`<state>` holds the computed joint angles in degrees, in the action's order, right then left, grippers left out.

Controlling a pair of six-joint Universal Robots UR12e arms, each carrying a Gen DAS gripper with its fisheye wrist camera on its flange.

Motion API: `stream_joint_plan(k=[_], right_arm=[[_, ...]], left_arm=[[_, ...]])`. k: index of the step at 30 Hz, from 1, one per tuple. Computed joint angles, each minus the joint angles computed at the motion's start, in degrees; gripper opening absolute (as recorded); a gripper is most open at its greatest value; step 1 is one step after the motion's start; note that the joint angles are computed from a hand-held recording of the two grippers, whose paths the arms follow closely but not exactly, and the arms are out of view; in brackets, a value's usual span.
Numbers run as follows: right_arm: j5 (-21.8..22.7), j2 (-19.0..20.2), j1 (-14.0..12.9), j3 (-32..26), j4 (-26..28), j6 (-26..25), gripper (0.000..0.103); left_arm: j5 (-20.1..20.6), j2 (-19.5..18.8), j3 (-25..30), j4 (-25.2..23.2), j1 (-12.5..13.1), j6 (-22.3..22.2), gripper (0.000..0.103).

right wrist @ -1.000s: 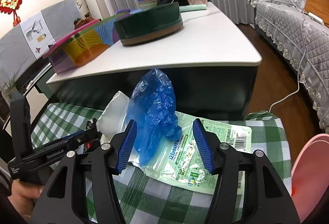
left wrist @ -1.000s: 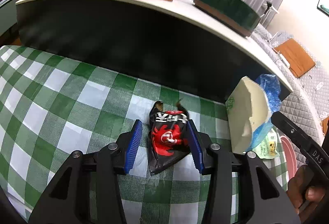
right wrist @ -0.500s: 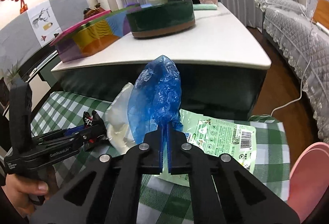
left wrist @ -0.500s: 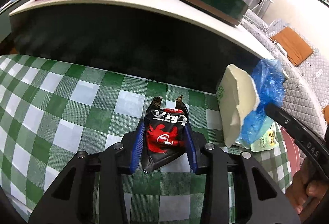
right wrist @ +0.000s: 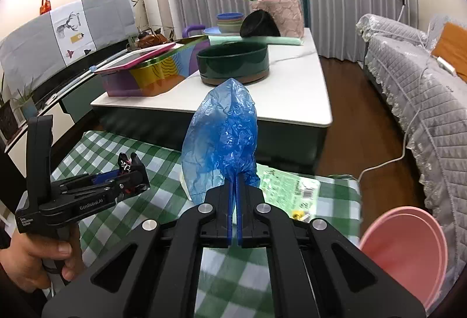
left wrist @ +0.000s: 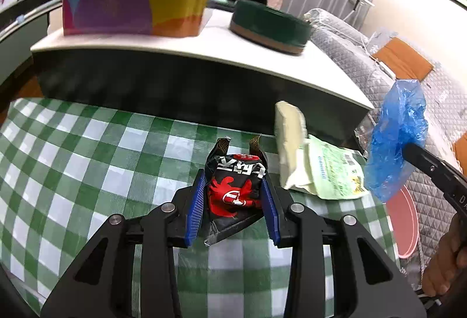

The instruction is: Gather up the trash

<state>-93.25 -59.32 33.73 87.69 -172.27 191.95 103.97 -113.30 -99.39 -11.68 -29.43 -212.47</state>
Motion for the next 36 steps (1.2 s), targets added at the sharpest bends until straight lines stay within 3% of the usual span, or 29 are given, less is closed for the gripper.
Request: stream_joint_plan(k=[13, 18, 36], right_arm=[[-6.1, -7.9, 0.9, 8.1, 1.0, -0.4, 0.002], [-7.1, -9.9, 0.9, 11.9, -2.1, 0.9, 0.002], [-11.2, -11.5, 1.1, 16.8, -4.1, 0.8, 0.002]], left_arm=[[2.7, 2.4, -1.8, 1.9, -3.7, 1.3, 0.036], [3.6, 2.8, -2.4, 2.5, -5.2, 0.9, 0.036], [6.9, 1.3, -1.1, 4.4, -9.3, 1.8, 0.036]])
